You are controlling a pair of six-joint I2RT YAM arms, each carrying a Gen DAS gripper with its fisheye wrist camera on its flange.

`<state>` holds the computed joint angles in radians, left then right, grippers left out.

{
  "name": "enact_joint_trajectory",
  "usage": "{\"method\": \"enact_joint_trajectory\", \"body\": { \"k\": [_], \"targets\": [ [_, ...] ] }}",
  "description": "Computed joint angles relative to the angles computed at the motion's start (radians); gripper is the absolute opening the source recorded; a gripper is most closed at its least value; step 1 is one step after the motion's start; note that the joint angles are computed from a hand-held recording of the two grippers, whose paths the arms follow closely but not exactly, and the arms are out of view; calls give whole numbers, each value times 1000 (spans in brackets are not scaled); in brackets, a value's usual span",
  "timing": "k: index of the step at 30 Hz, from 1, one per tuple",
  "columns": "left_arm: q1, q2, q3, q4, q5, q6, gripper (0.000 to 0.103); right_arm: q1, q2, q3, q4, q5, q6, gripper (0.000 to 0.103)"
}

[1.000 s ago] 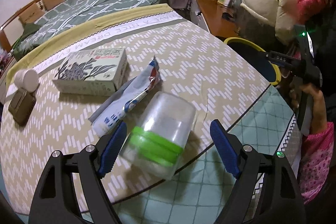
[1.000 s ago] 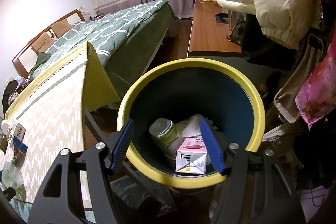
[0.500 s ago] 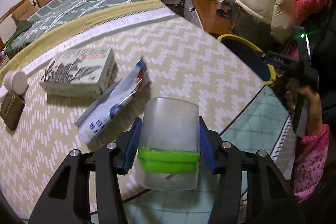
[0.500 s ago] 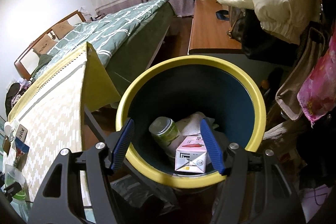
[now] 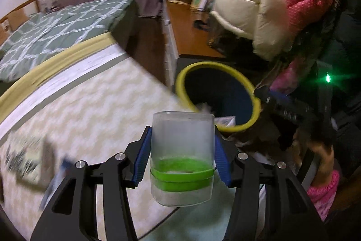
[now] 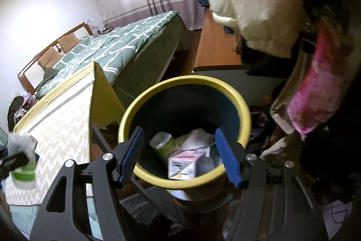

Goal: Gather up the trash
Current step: 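Carry the clear cup over the bin and drop it with the left tool, then move the right tool back over the table toward the snack wrapper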

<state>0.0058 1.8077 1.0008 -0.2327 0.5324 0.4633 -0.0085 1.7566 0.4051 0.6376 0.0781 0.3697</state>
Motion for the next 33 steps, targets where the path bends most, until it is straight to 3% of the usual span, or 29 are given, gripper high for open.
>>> {"method": "enact_joint_trajectory", "body": {
  "k": [11, 23, 24, 26, 31, 33],
  "targets": [
    [-289, 286, 346, -17, -114, -186, 51, -117, -28, -100, 60, -54, -21, 62],
    [-380, 556, 631, -87, -187, -263, 53, -128, 3, -73, 32, -52, -22, 62],
    [-380, 563, 640, -90, -191, -273, 69, -123, 3, -71, 29, -49, -20, 62],
    [-376, 535, 595, -41, -204, -295, 83, -110, -3, -71, 21, -38, -17, 62],
    [-332, 370, 411, 36, -200, -300, 85, -71, -42, -80, 1, -11, -14, 62],
    [-297, 287, 325, 69, -173, -301, 93, -55, -63, -86, -9, -4, -11, 63]
  ]
}}
